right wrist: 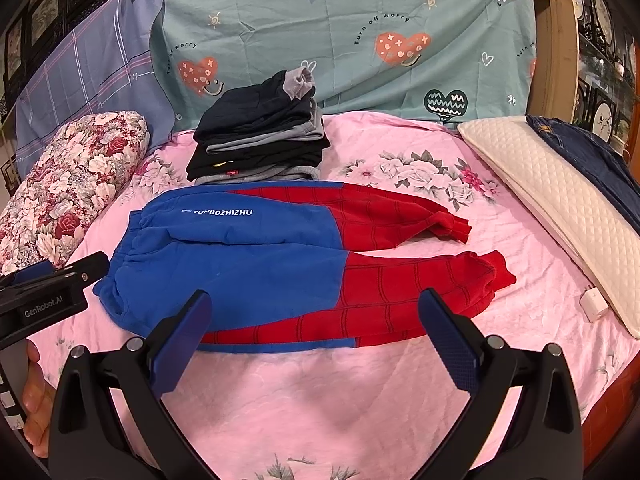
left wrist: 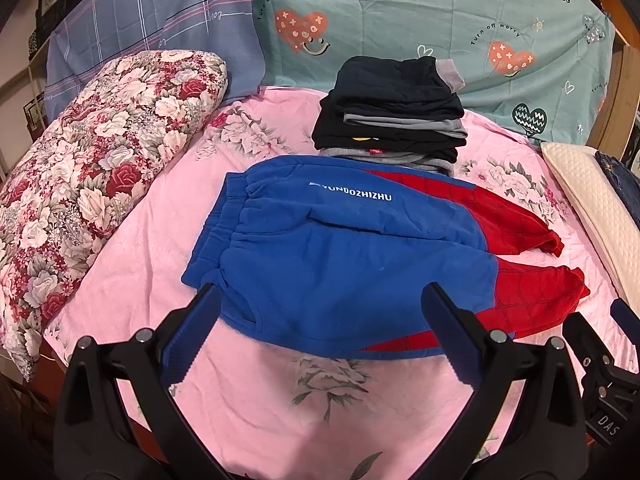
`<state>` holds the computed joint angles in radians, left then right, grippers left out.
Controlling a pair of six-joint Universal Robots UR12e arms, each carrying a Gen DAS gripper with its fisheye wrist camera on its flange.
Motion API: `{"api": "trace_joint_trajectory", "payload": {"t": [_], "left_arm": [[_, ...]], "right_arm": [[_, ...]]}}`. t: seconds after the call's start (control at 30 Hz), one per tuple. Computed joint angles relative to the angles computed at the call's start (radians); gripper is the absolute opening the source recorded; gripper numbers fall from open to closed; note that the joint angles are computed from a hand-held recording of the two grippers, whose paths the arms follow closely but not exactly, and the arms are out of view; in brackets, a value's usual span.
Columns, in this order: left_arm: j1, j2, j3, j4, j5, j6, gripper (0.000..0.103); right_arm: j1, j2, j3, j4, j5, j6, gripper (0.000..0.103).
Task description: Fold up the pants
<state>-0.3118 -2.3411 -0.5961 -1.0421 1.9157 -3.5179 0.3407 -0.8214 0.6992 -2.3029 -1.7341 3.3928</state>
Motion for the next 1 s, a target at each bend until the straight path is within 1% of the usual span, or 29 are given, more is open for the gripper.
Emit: {"api": "trace_joint_trajectory", "payload": {"t": [0.3,0.5,1.0], "left_arm": [[0.0,-0.002,0.005,-0.003,-0.001,0.004,0.101],[-0.003,0.003,-0.005,0.018,0.014,0.017,0.101],[-0.006,-0.002,0.002,0.01,0.019,0.013,0.101]], "right_arm": [[0.0,0.001,0.002,-0.004,0.0,0.002,0.102],[0.0,-0.001,0.006,-0.007,0.001,0.002,0.102],[-0.001,0.0,0.003,-0.005,0.002,0.004,0.102]]}}
